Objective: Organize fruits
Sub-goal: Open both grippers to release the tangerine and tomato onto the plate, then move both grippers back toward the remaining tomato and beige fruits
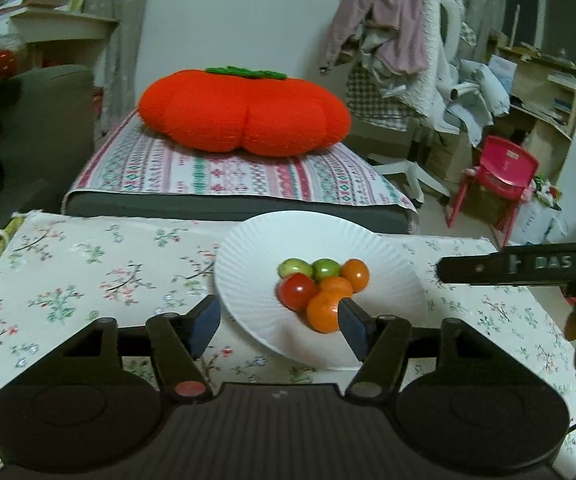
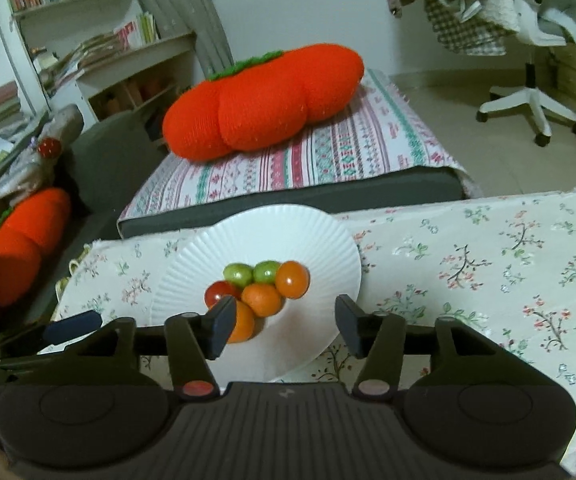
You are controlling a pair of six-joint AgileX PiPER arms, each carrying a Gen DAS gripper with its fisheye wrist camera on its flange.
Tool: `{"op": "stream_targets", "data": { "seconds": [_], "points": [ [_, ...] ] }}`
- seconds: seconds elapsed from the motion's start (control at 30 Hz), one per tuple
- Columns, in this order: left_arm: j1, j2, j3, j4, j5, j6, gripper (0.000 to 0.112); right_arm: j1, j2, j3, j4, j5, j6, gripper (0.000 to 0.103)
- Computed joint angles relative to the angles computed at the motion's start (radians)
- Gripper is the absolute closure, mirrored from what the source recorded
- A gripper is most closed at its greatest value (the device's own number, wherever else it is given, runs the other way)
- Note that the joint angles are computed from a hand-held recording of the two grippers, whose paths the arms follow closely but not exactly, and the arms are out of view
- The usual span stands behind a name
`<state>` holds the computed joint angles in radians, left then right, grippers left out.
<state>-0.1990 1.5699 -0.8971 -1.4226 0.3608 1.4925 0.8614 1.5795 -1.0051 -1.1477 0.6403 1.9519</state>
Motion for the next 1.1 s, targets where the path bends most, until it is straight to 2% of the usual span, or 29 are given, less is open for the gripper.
{"op": "stream_targets", "data": {
  "seconds": [0.07,0.13,0.3,0.4,0.5,0.63,0.77,1.1],
  "points": [
    [0.012,-0.008,0.000,0.034,0.007,-0.042,0.056,0.006,-0.008,-0.008,0.017,0.015,-0.022,0.044],
    [0.026,-0.014,0.003,0.042,0.027,-0.058,0.055,0.017,-0.021,-0.002,0.013,0.021,-0.021,0.031],
    [0.034,-0.044,0.022,0.079,0.036,-0.079,0.047,0.045,-0.043,-0.002,0.011,0.039,-0.049,0.021],
    [0.022,-0.055,0.025,0.156,0.007,-0.140,0.046,0.067,-0.048,-0.009,0.016,0.061,-0.075,0.015],
    [0.022,-0.061,0.012,0.325,0.008,-0.319,0.044,0.086,-0.056,-0.011,0.021,0.073,-0.100,0.012],
    [0.052,-0.064,-0.002,0.495,0.057,-0.515,0.040,0.113,-0.064,-0.014,0.034,0.081,-0.152,0.009],
    [0.069,-0.077,0.013,0.539,0.051,-0.559,0.036,0.127,-0.061,-0.024,0.059,0.075,-0.221,0.007],
    [0.066,-0.042,0.012,0.599,0.036,-0.622,0.036,0.140,-0.032,-0.049,0.144,0.040,-0.418,0.007]
  ]
}}
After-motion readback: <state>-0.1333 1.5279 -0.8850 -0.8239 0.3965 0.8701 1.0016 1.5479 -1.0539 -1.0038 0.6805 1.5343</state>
